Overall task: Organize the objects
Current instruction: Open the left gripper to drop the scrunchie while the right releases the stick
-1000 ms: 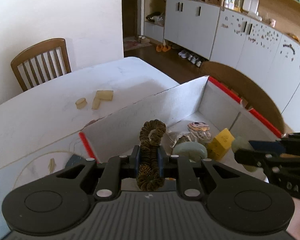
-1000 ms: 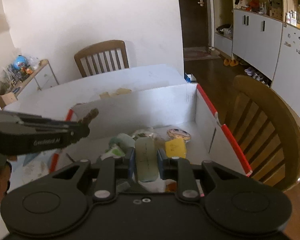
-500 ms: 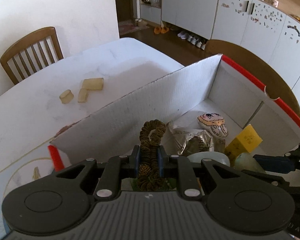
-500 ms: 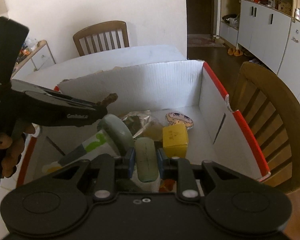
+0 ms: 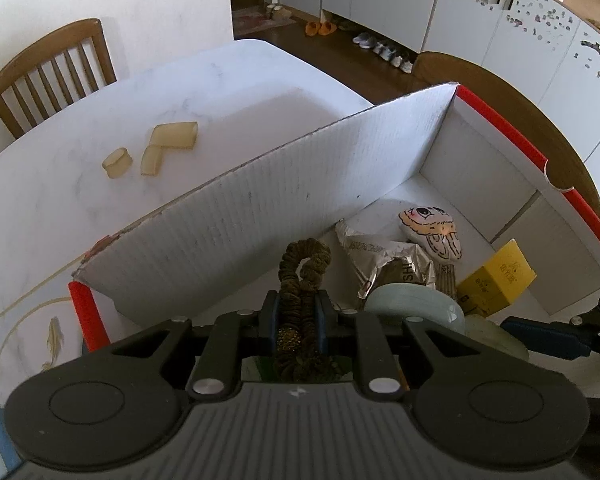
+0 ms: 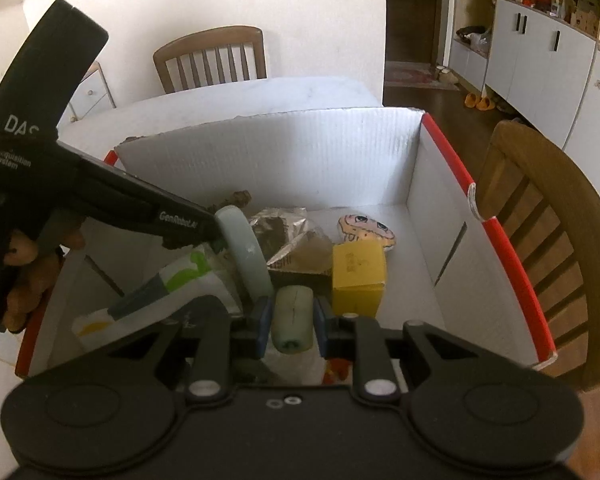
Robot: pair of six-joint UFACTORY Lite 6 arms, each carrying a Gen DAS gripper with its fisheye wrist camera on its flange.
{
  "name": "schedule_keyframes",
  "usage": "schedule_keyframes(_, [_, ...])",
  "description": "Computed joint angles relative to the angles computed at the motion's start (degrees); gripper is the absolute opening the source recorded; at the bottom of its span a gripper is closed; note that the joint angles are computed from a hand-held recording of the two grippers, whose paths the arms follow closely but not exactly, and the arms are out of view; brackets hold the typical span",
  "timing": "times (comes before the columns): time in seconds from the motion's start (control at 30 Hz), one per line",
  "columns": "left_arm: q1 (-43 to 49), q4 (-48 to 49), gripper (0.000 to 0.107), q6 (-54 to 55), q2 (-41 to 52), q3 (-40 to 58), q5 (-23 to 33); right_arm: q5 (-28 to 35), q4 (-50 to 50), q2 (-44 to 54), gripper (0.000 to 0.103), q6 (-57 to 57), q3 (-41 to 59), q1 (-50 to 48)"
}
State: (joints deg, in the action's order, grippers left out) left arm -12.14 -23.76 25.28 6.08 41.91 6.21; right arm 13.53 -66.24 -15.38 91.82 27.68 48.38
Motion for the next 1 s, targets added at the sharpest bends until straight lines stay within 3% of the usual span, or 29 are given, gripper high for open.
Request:
schedule_keyframes(0.17, [-1.0,11.4,0.021,-11.7,-2.7,-1.8,-0.1,-0.4,3.7,-2.6,0.027,-3.5,-1.1,-0.5])
schedule_keyframes(0.23, [-0.9,10.8,0.027,-11.4,-4.6,-3.3,-0.2,0.0,7.1,-4.3,0.028,-6.8,-1.5,-0.2])
schedule_keyframes(0.4, [0.9,-2.7,0.036,2.4,-11.1,-7.4,1.2,0.7,12.4,-8.3,0.035,-10.4,-2.6,0.8])
schedule_keyframes(0.53, [3.1,-12.9,0.063,12.8,-19.1,-11.6,3.2,3.2,11.3,-10.6,0.037,-7.1,-2.8,3.7])
schedule_keyframes(0.77, [9.7,-19.8,0.064,23.2,-31.2,-16.6,10.6,10.5,8.3,-12.6,0.039,0.8,-1.4,11.4])
schedule_keyframes(0.93, [16.4,-21.4,0.064,28.5,-40.7,-19.4,18.9,17.1,6.1,-12.9,0.046,7.2,0.8,17.5])
schedule_keyframes(1.0, [19.0,-21.2,0.069,29.9,-44.4,-20.1,22.0,19.7,5.4,-12.8,0.048,9.9,1.5,20.1])
